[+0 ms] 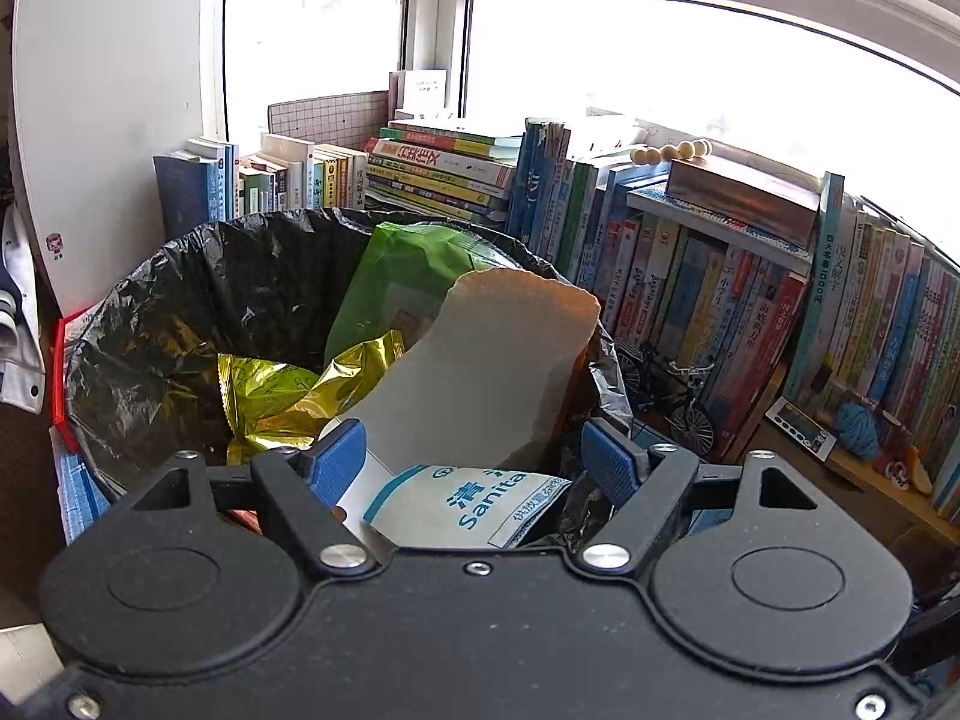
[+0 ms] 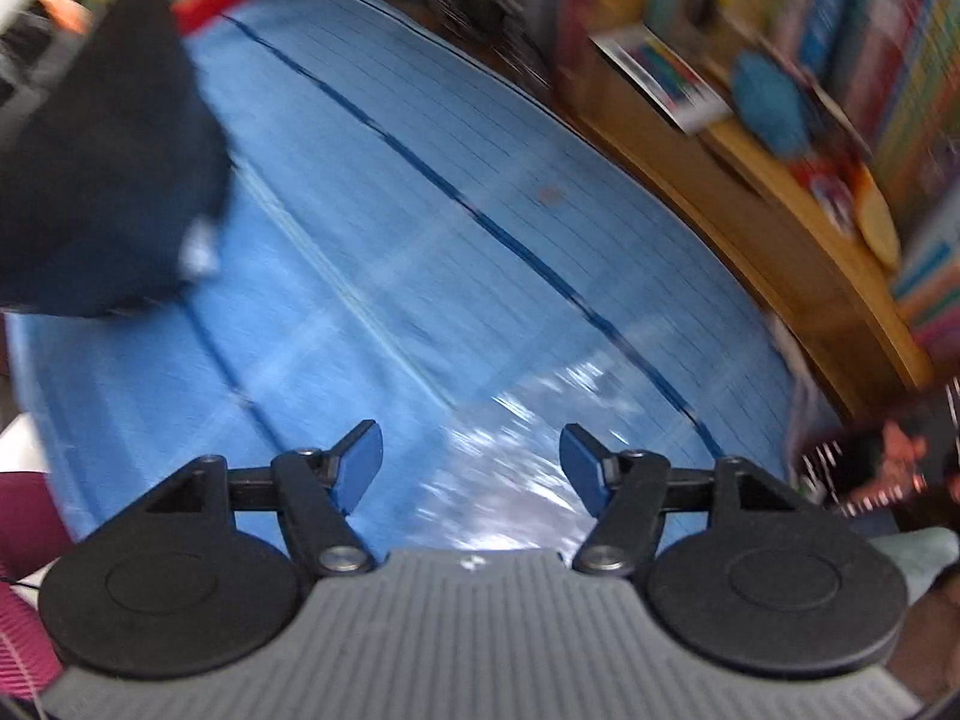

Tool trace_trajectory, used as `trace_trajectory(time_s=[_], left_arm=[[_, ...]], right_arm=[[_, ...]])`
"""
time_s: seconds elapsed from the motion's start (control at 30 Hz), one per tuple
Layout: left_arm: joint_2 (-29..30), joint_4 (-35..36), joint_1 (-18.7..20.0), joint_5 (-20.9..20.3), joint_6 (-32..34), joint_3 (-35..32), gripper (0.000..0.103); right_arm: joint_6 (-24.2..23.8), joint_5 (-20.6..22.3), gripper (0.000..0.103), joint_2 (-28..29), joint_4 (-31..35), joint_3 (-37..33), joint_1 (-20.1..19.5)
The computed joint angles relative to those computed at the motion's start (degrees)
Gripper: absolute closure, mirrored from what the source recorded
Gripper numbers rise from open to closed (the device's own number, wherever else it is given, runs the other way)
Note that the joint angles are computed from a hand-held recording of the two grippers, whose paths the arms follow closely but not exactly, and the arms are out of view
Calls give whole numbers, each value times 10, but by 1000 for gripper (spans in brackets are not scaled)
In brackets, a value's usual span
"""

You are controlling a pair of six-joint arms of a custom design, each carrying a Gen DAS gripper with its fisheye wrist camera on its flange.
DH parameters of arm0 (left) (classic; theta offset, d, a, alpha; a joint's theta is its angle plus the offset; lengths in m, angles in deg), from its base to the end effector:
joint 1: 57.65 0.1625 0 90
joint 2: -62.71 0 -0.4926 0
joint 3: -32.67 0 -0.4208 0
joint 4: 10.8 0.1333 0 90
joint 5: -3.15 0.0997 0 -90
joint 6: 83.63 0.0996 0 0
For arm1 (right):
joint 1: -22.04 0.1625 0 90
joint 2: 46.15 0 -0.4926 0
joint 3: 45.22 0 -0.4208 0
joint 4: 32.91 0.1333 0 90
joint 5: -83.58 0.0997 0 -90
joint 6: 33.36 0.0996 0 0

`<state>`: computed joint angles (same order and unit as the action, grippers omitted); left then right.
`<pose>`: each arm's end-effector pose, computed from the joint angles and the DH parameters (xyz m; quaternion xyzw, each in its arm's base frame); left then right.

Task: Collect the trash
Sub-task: 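Move the right tool down and grasp the clear plastic bag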

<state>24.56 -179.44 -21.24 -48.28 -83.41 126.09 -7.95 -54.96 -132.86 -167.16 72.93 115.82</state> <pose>-0.4872 -0.6021 0.0890 0.3586 0.8545 -0.3160 0.2031 0.0914 -0.4942 0.3926 -0.2150 -0.8812 0.2013 0.3697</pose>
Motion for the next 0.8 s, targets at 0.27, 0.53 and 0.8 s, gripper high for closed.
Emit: trace_trajectory(time_s=[0.27,0.53,0.8], left_arm=[[-2,-6,-1,0,4,4,25],[-2,-6,0,0,4,4,25],[-2,-8,0,0,5,5,25]], right_arm=[[-16,5,15,0,-31,33,-43],[-96,-5,7,32,-131,57,-58],[-138,18,10,39,-161,60,-59]])
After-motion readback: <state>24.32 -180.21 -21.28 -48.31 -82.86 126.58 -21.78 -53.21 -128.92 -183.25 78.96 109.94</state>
